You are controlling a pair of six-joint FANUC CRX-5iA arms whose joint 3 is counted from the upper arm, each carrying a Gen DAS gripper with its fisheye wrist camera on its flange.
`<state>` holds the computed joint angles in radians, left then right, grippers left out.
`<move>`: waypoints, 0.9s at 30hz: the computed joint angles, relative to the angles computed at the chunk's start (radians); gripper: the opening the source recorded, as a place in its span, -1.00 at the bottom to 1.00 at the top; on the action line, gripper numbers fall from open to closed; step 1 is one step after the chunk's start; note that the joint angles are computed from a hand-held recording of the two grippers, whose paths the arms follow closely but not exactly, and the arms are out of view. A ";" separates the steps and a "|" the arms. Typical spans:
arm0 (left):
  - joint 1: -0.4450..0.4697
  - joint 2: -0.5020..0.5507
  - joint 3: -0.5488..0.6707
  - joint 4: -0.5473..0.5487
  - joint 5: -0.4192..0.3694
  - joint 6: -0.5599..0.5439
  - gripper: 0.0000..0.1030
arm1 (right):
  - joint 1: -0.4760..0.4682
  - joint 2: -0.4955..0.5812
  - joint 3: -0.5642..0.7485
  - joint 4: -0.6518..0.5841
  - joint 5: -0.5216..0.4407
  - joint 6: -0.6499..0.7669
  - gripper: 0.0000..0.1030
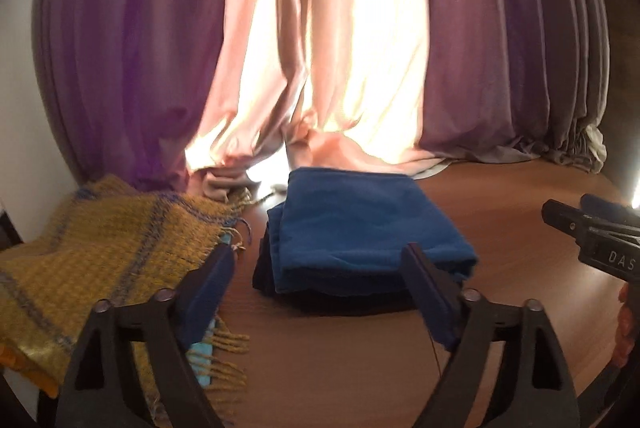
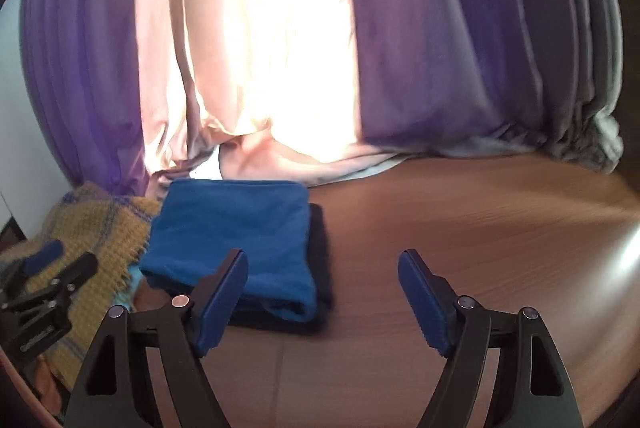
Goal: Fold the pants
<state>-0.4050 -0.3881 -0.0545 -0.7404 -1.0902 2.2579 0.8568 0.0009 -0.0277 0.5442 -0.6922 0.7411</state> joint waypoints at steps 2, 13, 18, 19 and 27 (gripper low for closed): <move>-0.126 0.010 0.024 -0.108 -0.086 0.085 0.90 | 0.005 -0.046 -0.049 0.042 -0.004 -0.006 0.62; -0.540 0.050 0.090 -0.288 -0.365 0.308 0.94 | 0.039 -0.332 -0.269 0.047 -0.045 0.030 0.74; -0.689 0.104 0.140 -0.345 -0.499 0.380 0.94 | 0.067 -0.438 -0.328 0.036 -0.085 0.046 0.74; -0.711 0.112 0.147 -0.351 -0.517 0.391 0.94 | 0.071 -0.454 -0.332 0.026 -0.098 0.054 0.74; -0.840 0.158 0.187 -0.386 -0.632 0.477 0.94 | 0.112 -0.569 -0.378 -0.004 -0.170 0.093 0.74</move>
